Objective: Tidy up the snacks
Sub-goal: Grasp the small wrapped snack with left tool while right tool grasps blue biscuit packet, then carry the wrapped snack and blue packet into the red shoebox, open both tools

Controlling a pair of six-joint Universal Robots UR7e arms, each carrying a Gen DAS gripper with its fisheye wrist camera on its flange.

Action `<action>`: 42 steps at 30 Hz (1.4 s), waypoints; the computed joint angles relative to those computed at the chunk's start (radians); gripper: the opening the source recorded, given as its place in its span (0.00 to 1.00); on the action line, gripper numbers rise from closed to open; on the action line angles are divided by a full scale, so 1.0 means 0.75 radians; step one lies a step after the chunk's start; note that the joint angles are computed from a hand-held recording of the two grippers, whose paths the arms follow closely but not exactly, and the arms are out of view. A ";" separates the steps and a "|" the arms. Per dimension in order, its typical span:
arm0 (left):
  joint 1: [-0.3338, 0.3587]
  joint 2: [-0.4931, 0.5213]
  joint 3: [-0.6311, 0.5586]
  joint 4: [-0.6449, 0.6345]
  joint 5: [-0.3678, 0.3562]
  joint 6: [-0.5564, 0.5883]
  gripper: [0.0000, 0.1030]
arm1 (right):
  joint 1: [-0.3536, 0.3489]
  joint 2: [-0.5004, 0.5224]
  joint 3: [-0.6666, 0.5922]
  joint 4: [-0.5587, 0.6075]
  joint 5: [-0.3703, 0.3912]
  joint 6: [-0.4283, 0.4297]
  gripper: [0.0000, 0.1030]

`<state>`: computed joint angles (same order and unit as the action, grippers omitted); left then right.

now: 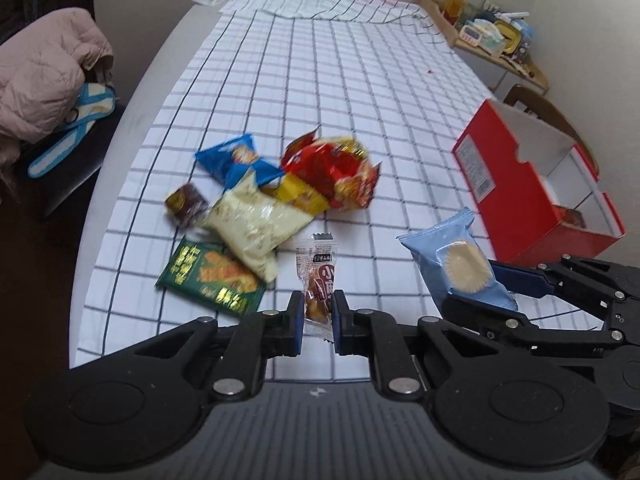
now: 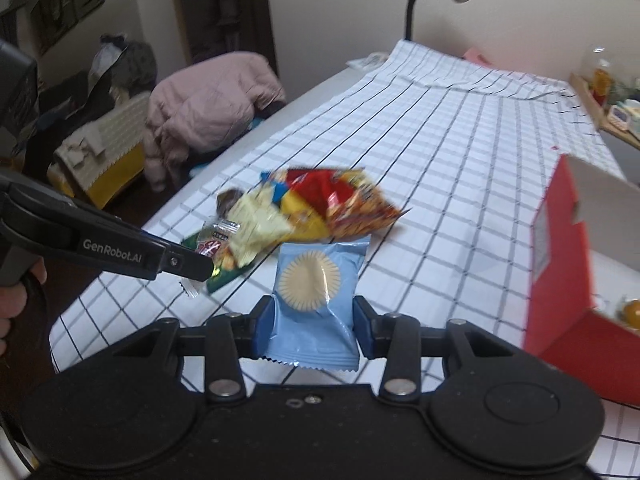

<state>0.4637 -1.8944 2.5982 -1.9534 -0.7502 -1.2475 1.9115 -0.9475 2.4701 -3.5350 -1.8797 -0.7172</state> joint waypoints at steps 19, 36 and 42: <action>0.021 0.557 -0.261 -0.656 0.027 0.539 0.13 | -0.059 -0.357 -0.024 0.076 -0.036 0.024 0.39; 0.121 1.054 -0.572 -0.986 -0.066 0.864 0.13 | -0.248 -0.502 -0.126 0.153 -0.056 -0.049 0.39; 0.175 1.172 -0.685 -0.972 -0.090 0.892 0.13 | -0.318 -0.525 -0.183 0.222 -0.046 -0.040 0.39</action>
<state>0.5951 -1.0152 2.0844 -2.6821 -0.8175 -0.5783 1.6728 -1.3410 2.3326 -3.3687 -1.9144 -0.7470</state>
